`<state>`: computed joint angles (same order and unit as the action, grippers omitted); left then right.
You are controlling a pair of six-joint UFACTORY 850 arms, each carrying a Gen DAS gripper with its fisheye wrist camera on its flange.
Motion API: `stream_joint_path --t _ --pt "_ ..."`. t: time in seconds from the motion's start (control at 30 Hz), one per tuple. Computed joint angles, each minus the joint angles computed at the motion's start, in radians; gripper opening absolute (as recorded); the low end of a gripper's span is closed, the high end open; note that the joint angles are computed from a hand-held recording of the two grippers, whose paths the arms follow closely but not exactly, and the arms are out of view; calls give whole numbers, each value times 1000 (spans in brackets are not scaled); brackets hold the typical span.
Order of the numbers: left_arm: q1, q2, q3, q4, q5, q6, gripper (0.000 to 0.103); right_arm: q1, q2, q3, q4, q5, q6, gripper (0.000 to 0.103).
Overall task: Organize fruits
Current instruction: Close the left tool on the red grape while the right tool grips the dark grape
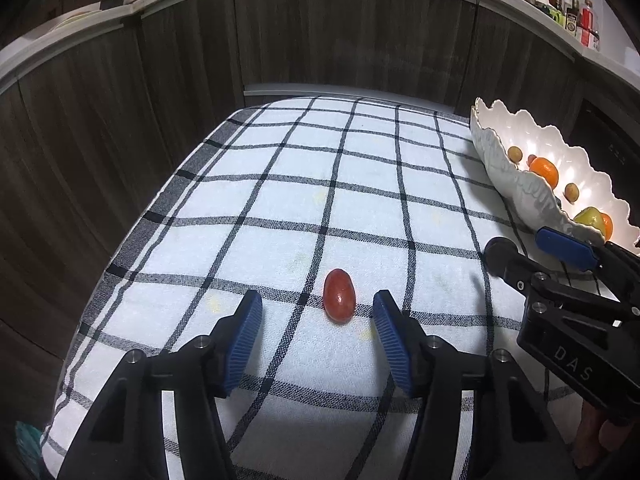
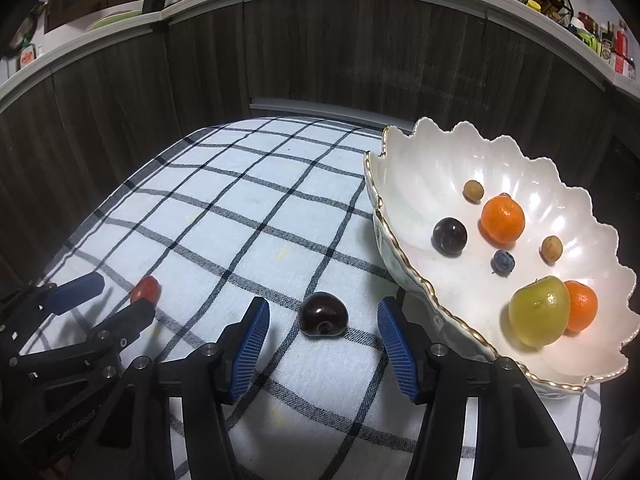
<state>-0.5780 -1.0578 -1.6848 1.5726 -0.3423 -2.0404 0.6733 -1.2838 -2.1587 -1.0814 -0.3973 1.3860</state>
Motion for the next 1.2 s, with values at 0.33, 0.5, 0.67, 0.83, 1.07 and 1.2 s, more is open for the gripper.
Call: stream_joint_path --t 0.33,0.5,0.67,0.83,1.07,1.2 --pt "7 -12 -20 -49 29 42 51 12 -14 -27 -12 -34 8 53" --pt "8 -18 -29 -79 34 76 50 3 -49 -77 97 -51 -77 50" --pt "6 -27 -48 -133 34 138 48 1 -66 -103 139 -55 -112 50" --pt "6 -34 -61 -163 33 176 41 -2 -95 -156 220 -75 -185 50" --pt "9 -38 -70 -159 47 177 28 -12 -117 -194 319 -77 -246 36" --pt "10 -38 -70 -146 59 169 19 -14 -117 -193 324 -68 -248 30"
